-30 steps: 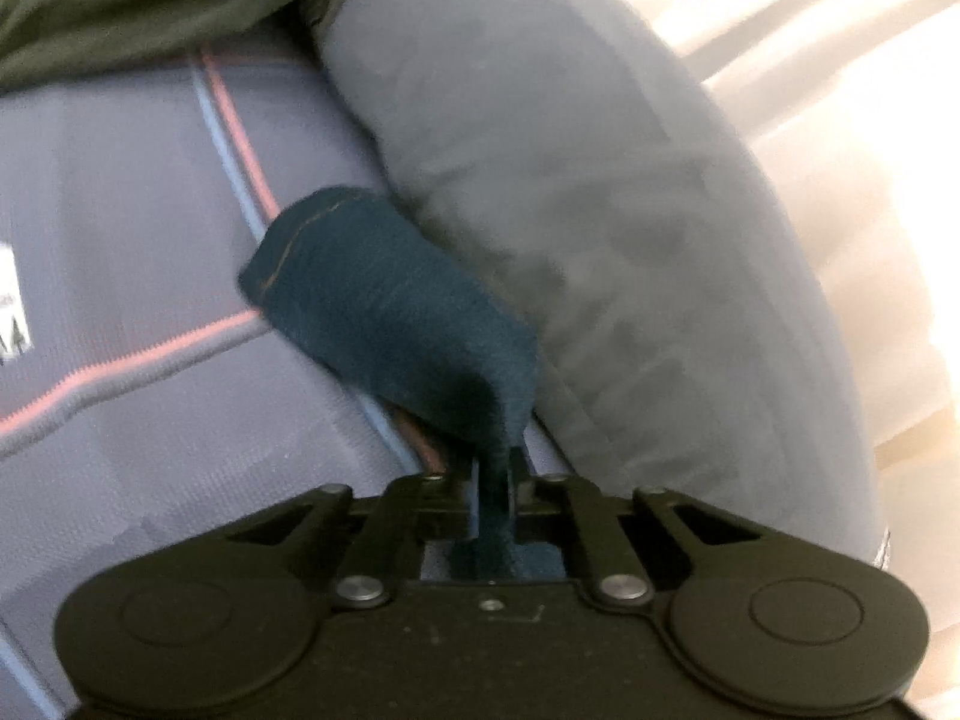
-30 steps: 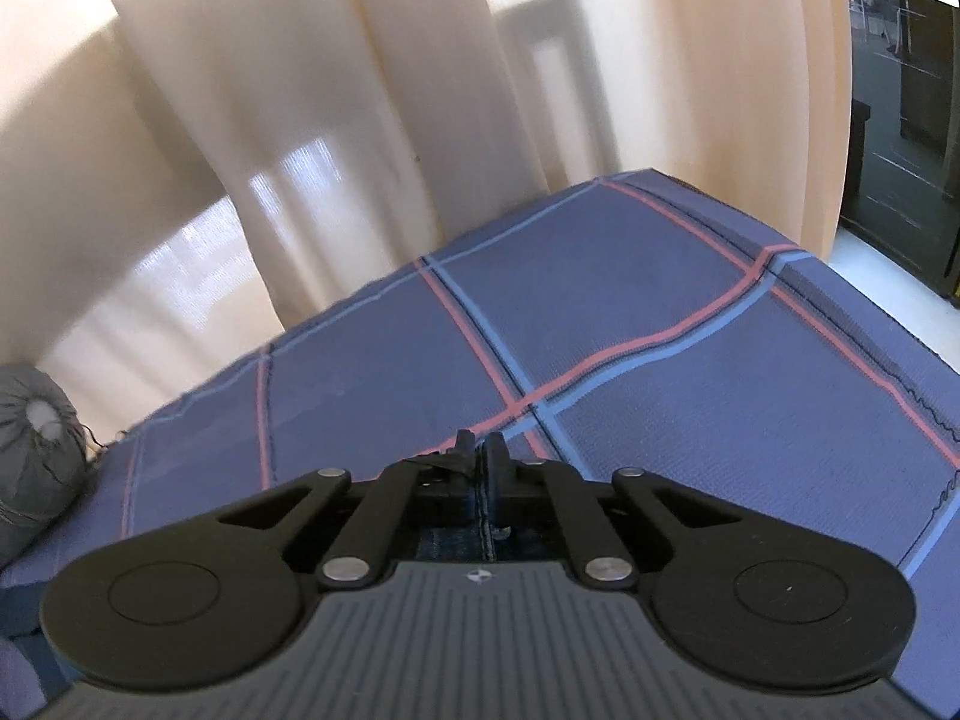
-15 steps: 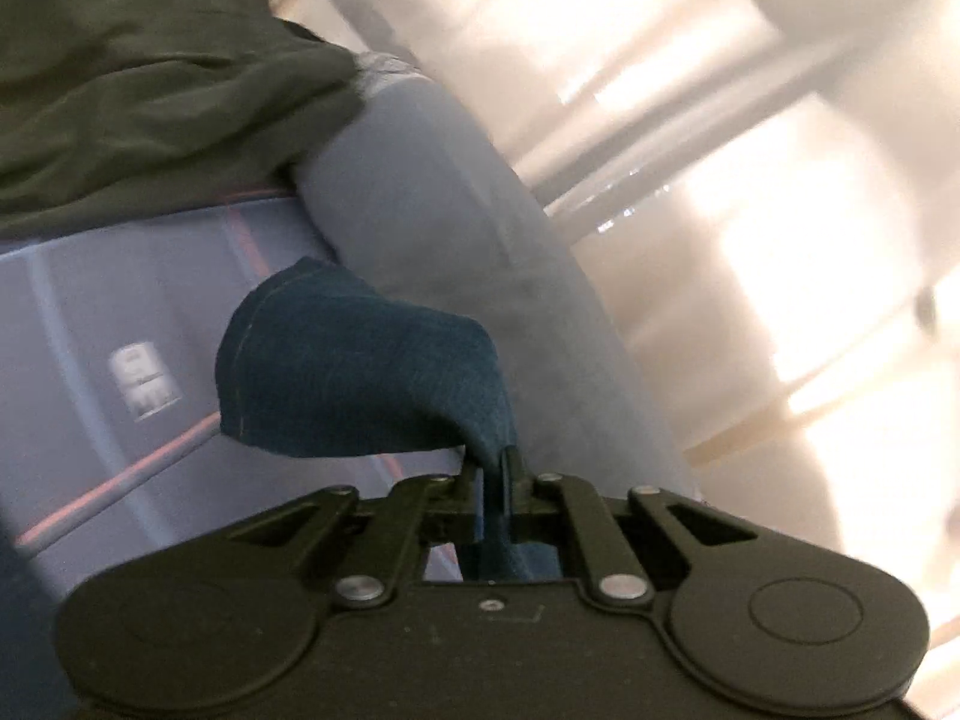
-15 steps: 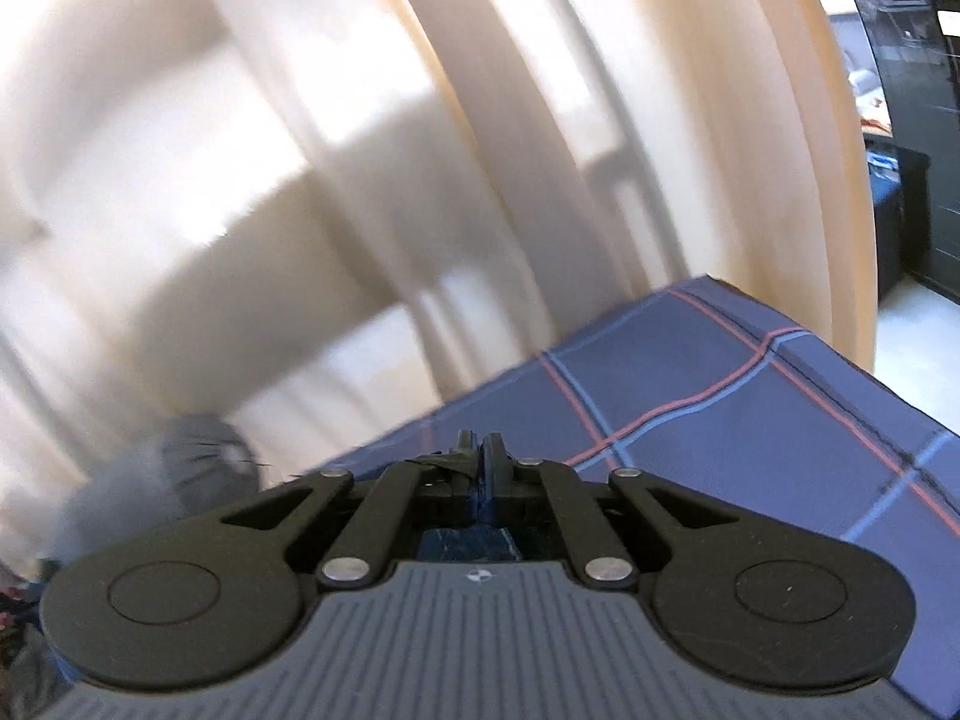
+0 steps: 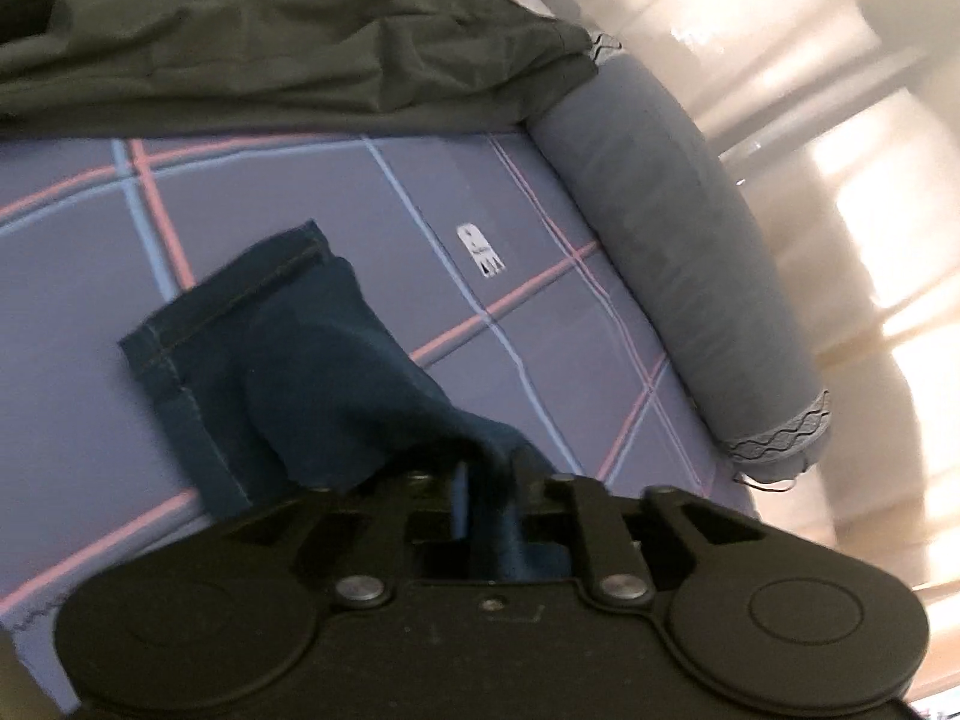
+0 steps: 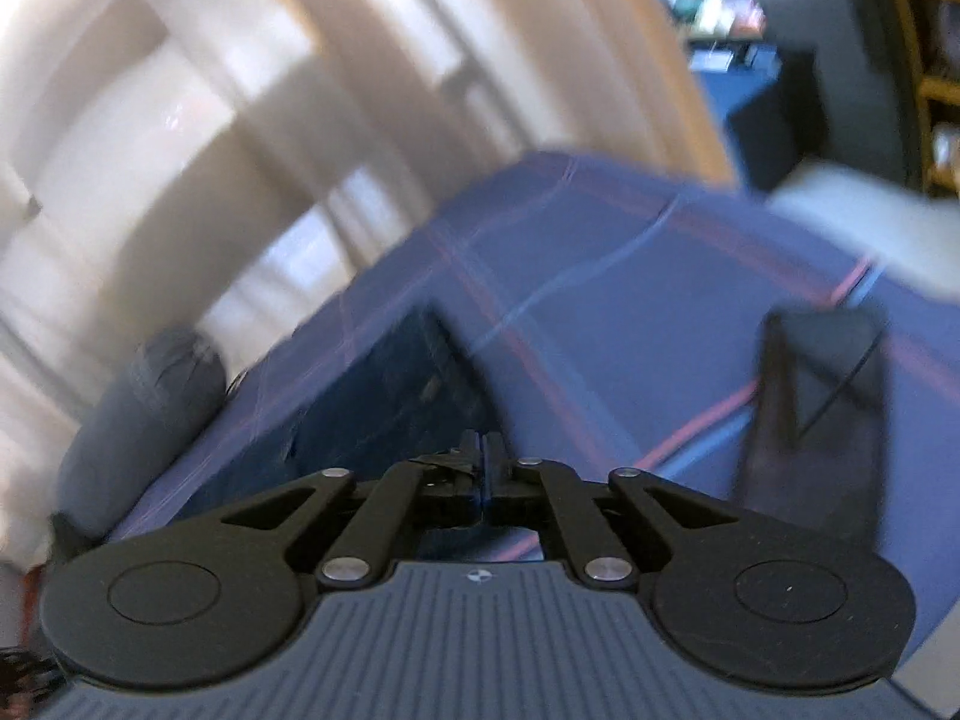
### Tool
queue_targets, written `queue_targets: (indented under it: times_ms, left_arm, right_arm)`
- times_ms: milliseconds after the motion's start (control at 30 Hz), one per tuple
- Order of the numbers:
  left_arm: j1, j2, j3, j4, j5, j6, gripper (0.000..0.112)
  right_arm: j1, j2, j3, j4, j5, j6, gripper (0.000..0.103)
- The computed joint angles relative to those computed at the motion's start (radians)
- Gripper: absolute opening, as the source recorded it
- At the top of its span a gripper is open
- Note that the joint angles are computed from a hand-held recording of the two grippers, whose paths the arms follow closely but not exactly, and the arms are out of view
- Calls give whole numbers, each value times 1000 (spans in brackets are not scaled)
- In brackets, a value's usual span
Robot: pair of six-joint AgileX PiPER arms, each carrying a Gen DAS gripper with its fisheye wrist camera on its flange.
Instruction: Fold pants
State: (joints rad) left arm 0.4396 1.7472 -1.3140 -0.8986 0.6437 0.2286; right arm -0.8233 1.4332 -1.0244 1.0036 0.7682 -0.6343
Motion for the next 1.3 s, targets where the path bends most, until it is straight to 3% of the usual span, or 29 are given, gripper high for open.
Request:
queue_targets:
  times_ms: [33,100,233,333,500,633,833,900,1000,1100,1200,1267,1300]
  left_arm:
    - [-1,-9,10,-12,-15,30,103]
    - [-11,-40,23,34,-59,13,103]
    - [26,-90,63,26,-59,40,103]
    - [38,-118,91,78,-86,11,103]
    - [30,-167,154,-45,22,130,103]
    - [-77,-201,227,-65,-9,142,103]
    - [-229,-194,353,-205,-141,166,103]
    - [-243,-160,359,-284,-127,198,103]
    - [-303,-134,362,-326,-193,226,103]
    - [-344,-114,366,-408,-305,270,103]
    - [-345,-96,360,-506,-340,332,103]
    - [-353,-80,345,-480,-367,319,101]
    - [-351,-64,328,-417,-367,258,72]
  right_arm:
    - [26,10,-5,-7,-8,20,25]
    - [93,34,-22,-20,-49,19,31]
    - [169,80,-39,-19,-97,34,60]
    - [150,111,-24,88,-37,7,60]
    - [218,141,-12,97,-65,40,63]
    - [253,172,6,182,-105,47,66]
    - [333,145,114,487,-277,-122,76]
    - [368,141,125,548,-338,-159,74]
    - [386,135,118,483,-379,-99,33]
    - [354,124,134,509,-350,-110,10]
    - [335,96,154,533,-333,-165,4]
    - [339,83,157,544,-338,-196,3]
    - [343,79,155,546,-346,-201,2]
